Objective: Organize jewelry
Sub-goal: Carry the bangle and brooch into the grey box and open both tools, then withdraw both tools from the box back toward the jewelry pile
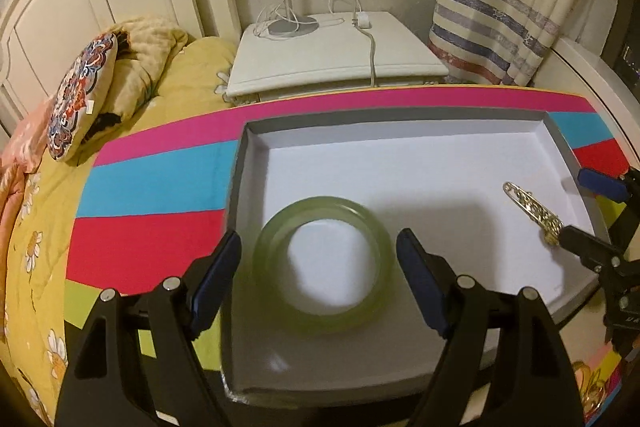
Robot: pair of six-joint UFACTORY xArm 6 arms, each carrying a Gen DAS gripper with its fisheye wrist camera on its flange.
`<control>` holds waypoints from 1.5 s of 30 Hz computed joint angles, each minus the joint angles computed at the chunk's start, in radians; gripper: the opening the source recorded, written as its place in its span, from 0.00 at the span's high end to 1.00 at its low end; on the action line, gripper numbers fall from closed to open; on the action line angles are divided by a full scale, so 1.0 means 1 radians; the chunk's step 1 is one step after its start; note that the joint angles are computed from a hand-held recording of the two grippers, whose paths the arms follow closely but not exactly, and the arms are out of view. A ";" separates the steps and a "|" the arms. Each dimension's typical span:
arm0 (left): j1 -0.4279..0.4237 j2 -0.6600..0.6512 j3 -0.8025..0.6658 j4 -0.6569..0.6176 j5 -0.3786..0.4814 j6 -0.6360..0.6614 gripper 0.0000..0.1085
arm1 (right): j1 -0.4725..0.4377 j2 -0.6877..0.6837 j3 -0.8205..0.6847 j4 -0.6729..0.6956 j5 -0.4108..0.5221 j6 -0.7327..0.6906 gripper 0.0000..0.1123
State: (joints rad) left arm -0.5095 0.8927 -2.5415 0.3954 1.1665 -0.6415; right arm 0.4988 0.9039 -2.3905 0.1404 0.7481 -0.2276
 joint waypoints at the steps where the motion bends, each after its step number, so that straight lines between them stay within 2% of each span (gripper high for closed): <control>1: -0.004 -0.041 0.070 0.009 -0.026 -0.011 0.27 | 0.000 -0.023 0.036 -0.005 0.004 0.010 0.42; 3: -0.015 -0.092 0.158 0.027 -0.057 -0.025 0.27 | -0.001 -0.052 0.084 -0.002 0.015 0.024 0.44; 4: -0.022 -0.121 0.211 0.037 -0.075 -0.034 0.27 | 0.001 -0.090 0.151 -0.016 -0.021 0.021 0.45; 6: -0.030 -0.148 0.261 0.041 -0.083 -0.040 0.28 | 0.007 -0.116 0.195 -0.048 -0.033 0.022 0.46; 11: -0.053 -0.173 0.313 0.046 -0.056 -0.058 0.31 | 0.016 -0.109 0.165 -0.084 0.035 0.012 0.46; 13: -0.037 -0.214 0.383 -0.035 -0.094 -0.079 0.31 | 0.014 -0.109 0.156 -0.070 0.061 -0.015 0.45; 16: -0.043 -0.258 0.456 -0.062 -0.112 -0.082 0.33 | 0.015 -0.124 0.160 -0.071 0.113 -0.038 0.45; 19: -0.068 -0.308 0.530 -0.051 -0.124 -0.106 0.33 | 0.015 -0.204 0.273 -0.060 0.122 -0.072 0.45; 24: -0.131 -0.406 0.670 -0.027 -0.139 -0.178 0.32 | 0.021 -0.436 0.637 -0.049 -0.005 -0.099 0.45; 30: -0.222 -0.546 0.873 0.032 -0.173 -0.324 0.32 | 0.039 -0.652 0.959 -0.040 -0.134 -0.093 0.45; 37: -0.300 -0.660 1.033 0.099 -0.200 -0.456 0.32 | 0.068 -0.799 1.179 -0.056 -0.260 -0.036 0.44; 39: -0.323 -0.685 1.060 0.118 -0.189 -0.489 0.31 | 0.075 -0.839 1.233 -0.102 -0.302 0.023 0.43; 42: -0.366 -0.739 1.109 0.237 -0.169 -0.596 0.29 | 0.073 -0.931 1.346 -0.054 -0.431 0.038 0.37; 44: -0.414 -0.825 1.188 0.378 -0.168 -0.723 0.17 | 0.069 -1.025 1.447 0.074 -0.532 -0.012 0.24; 45: -0.450 -0.881 1.240 0.474 -0.151 -0.813 0.12 | 0.068 -1.065 1.491 0.111 -0.569 -0.035 0.22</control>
